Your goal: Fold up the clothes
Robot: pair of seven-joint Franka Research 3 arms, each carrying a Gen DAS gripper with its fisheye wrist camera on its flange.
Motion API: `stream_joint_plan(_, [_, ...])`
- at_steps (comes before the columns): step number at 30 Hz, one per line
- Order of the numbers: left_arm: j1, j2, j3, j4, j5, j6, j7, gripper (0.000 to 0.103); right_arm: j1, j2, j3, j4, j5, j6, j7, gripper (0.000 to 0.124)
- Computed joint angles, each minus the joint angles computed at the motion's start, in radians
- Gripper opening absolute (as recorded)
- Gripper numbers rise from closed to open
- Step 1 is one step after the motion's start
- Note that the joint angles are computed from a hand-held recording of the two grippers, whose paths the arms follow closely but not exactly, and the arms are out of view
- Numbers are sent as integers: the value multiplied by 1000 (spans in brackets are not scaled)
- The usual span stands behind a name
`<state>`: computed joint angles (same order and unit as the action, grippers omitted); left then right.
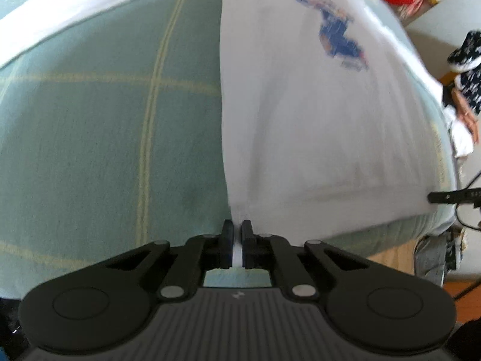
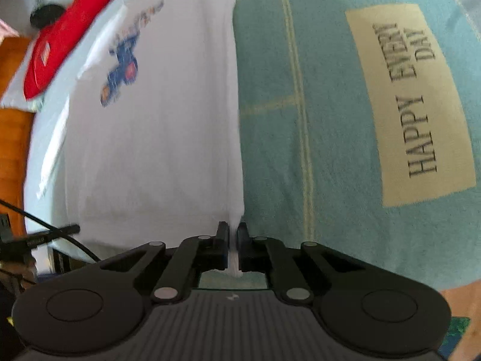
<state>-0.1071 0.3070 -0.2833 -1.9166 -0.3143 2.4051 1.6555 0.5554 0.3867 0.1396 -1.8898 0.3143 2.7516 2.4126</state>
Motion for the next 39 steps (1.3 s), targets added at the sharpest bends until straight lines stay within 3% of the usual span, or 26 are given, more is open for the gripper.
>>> stream_joint_plan(3, [-6,-17,13,20,40,-5,-14,9,30,-2,-45,38,-96,-86,34,17])
stream_joint_plan(6, [12,-22,14,52,2,49,-9,22,62,-11,-93,76,-230,-128,89,30])
stream_joint_plan(8, [28,3,7,96,-50,111,-6,46,72,-6,-117,107,-310,-121,121,33])
stream_joint_plan(10, [54,77,-17,177,-132,177,-4,53,60,24,-116,152,-342,-86,109,39])
stream_joint_plan(14, [116,305,-98,406,-303,269,-67,61,35,126,-99,289,-344,-32,20,41])
stream_joint_plan(16, [115,433,-113,540,-323,269,-187,61,44,182,-104,378,-351,-66,-32,41])
stream_joint_plan(19, [140,528,-169,599,-368,336,-258,61,57,241,-105,480,-350,-115,-94,41])
stream_joint_plan(25, [59,663,-130,739,-270,433,-414,58,68,306,-101,583,-306,-153,-152,42])
stream_joint_plan(27, [-9,664,-22,778,-148,419,-501,29,65,330,-95,621,-290,-170,-171,42])
stream_joint_plan(28, [-45,664,40,801,-87,403,-543,8,64,343,-93,643,-284,-181,-181,42])
stream_joint_plan(30, [-106,678,138,854,20,387,-606,6,70,362,-98,680,-282,-203,-195,42])
stream_joint_plan(35, [-142,716,221,954,187,376,-639,6,78,392,-111,728,-277,-225,-201,42])
stream_joint_plan(39, [-72,725,101,1008,210,230,-565,11,80,415,-115,765,-279,-260,-205,45])
